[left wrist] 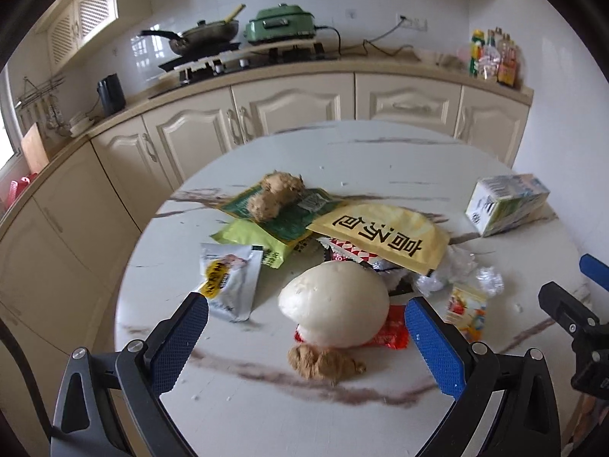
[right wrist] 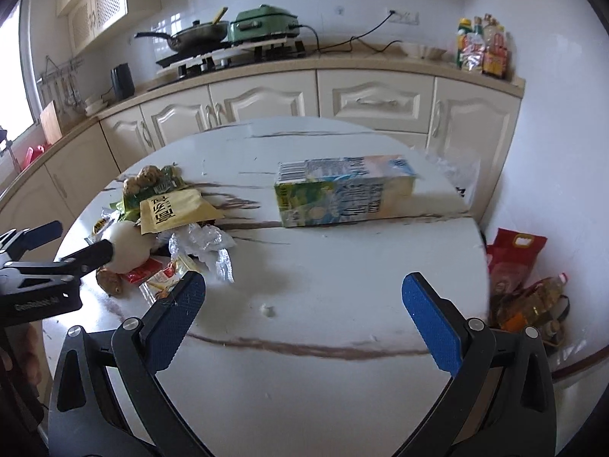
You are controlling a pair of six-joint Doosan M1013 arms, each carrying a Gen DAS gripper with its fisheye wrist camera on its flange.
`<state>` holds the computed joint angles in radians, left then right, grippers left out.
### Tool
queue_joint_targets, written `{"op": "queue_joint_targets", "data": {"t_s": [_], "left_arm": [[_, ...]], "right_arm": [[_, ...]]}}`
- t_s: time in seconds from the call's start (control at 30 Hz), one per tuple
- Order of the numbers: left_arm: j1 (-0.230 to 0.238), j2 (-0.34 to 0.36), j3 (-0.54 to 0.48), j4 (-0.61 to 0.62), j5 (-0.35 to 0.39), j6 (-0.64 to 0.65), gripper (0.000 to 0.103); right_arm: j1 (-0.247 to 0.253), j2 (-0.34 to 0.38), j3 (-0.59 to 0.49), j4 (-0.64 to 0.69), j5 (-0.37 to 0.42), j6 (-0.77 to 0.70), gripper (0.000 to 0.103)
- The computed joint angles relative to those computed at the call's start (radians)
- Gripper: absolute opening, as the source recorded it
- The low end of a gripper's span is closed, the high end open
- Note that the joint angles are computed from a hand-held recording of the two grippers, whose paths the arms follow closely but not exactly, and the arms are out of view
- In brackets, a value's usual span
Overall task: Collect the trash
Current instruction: 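Grasp the white bun with the left tool while the right tool grasps a fruit-juice packet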
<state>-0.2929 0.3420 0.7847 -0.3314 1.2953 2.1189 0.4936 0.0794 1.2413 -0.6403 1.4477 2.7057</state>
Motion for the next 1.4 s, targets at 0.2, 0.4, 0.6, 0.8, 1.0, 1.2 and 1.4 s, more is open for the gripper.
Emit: {"op": "queue_joint_targets", "data": {"t_s": [0.2,0.4,0.6,0.8,1.0,1.2,1.4], "left_arm": [[-0.020,0.102,-0.126,-0.002,0.067,-0.013,0.087],[0.008,0.157,-0.219,-0.088,0.129,-0.005,0.057],[0.063,0.146,-0.230,-0.158,0.107,-0.009,0.056],[0.110,0.107,-0.175,-0.184,0.065,0.016,0.051],[0.141,0.097,-0.170,-0.223,0.109,0.033,0.049],[0.176,0.095,-0.157,-0.281,0.196,0.026,0.058],[0.175,0.081,-0.118,-0.269,0.195,0.056,0.072]], "right_arm": [[-0.023,0.016,-0.001,0.050,-0.027,-0.033,0.103],[-0.021,0.028,-0.009,0.069,-0.033,-0.042,0.103],[-0.002,0.054,-0.041,0.092,-0.047,-0.058,0.103],[0.003,0.098,-0.087,0.126,-0.062,-0.061,0.103],[-0.023,0.118,-0.100,0.177,-0.058,-0.032,0.066],[-0.018,0.121,-0.108,0.152,0.006,-0.050,0.030],[-0.009,0.094,-0.080,0.136,-0.005,-0.043,0.028]]}}
